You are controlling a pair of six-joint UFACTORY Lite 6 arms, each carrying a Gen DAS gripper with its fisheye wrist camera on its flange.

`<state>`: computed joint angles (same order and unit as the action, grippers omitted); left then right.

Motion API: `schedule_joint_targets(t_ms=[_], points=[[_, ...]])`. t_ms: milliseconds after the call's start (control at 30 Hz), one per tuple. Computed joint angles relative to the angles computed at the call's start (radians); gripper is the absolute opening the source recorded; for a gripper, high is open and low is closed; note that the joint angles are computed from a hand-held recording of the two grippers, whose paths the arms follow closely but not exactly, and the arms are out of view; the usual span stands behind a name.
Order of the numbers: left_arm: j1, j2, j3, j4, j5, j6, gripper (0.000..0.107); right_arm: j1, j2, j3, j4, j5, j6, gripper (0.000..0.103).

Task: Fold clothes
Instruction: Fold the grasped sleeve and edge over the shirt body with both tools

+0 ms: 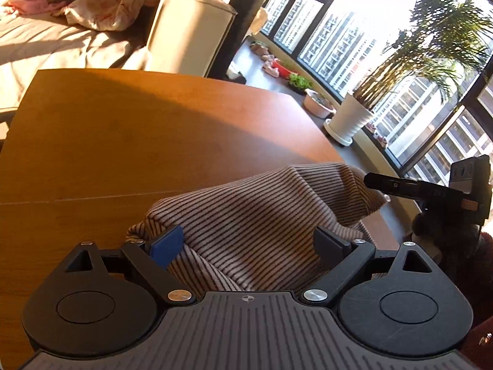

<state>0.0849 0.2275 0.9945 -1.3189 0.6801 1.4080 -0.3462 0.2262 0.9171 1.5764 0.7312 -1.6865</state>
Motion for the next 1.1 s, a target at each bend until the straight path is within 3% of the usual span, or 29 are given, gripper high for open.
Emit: schedule_joint_targets(t_ms=[100,233,367,500,567,633,667,733,800,867,967,1067,1100], points=[[-0.027,0.022,0.011,-0.018,-0.054,0.023,0.094,0.099,0.085,0.035,0.018,-0.110,-0.046,0.075],[-0.058,0.036,0.019,-0.100,-0.146,0.144,0.082,0.181,0.128,0.042,0.185,-0.193,-0.247,0.068],[-0.100,0.185,0.179,-0.256,-0.257,0.302,0.072,0.183,0.282,0.242,0.199,-0.169,-0.138,0.046],[-0.091,0.323,0.388,-0.128,-0.283,0.116,0.050,0.187,0.402,0.426,0.109,-0.195,-0.006,0.040],[-0.084,0.294,0.379,-0.056,-0.334,0.059,0.054,0.180,0.388,0.406,0.059,-0.204,-0.002,0.040],[-0.071,0.257,0.349,-0.015,-0.381,0.033,0.065,0.170,0.340,0.334,0.079,-0.218,-0.084,0.040],[-0.052,0.238,0.338,0.029,-0.378,0.000,0.068,0.163,0.312,0.302,0.075,-0.226,-0.103,0.040],[0.011,0.254,0.366,0.123,-0.246,-0.178,0.072,0.145,0.263,0.267,0.027,-0.229,-0.066,0.041],[0.083,0.304,0.428,0.146,-0.037,-0.308,0.078,0.115,0.223,0.257,0.008,-0.190,-0.014,0.053],[0.104,0.328,0.451,0.130,0.075,-0.333,0.085,0.087,0.209,0.280,0.018,-0.141,0.034,0.063],[0.064,0.358,0.474,0.123,0.085,-0.335,0.088,0.084,0.275,0.409,-0.020,-0.102,0.154,0.066],[0.004,0.414,0.531,0.145,0.020,-0.371,0.086,0.142,0.374,0.543,-0.120,-0.163,0.253,0.066],[-0.014,0.428,0.545,0.155,-0.012,-0.378,0.080,0.165,0.405,0.578,-0.162,-0.191,0.281,0.062]])
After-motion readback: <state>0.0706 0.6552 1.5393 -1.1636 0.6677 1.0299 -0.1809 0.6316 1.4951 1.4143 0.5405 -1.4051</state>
